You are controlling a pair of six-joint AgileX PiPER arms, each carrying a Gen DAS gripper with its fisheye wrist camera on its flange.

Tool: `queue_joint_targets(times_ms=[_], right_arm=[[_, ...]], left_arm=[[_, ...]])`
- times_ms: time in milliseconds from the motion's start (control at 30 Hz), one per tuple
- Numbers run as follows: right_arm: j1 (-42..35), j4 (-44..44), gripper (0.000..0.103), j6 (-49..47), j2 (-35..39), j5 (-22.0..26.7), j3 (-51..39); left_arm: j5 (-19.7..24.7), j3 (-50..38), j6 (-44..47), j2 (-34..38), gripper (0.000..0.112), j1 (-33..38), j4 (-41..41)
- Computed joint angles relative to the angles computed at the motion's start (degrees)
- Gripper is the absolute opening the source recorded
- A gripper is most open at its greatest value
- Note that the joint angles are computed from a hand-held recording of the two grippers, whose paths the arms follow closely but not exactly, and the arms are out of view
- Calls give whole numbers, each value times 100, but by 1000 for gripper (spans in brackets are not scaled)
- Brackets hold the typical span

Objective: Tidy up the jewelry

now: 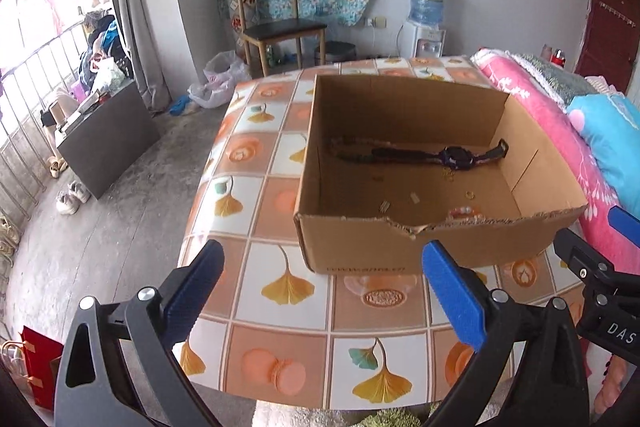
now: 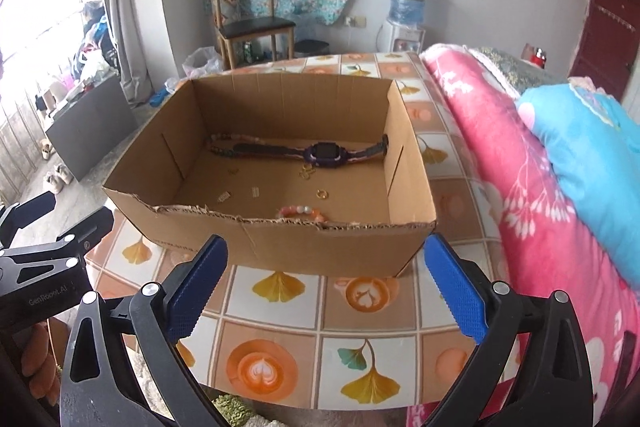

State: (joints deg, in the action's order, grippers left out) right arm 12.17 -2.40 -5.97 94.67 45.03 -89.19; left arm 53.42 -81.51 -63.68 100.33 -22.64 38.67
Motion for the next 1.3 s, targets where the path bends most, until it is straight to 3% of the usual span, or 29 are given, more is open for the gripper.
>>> queue_joint_targets(times_ms=[133,400,1300], right_arm=[[39,-59,95,126,120,246,-57],[26,52,95,158,281,547,-211],[78,-47,95,202,413,716,-412]], left_arm=[[32,-67,183,81,98,137,-494],[150,-154,206,113,97,156,-685],[-60,-90,348,80,98,331,-996]])
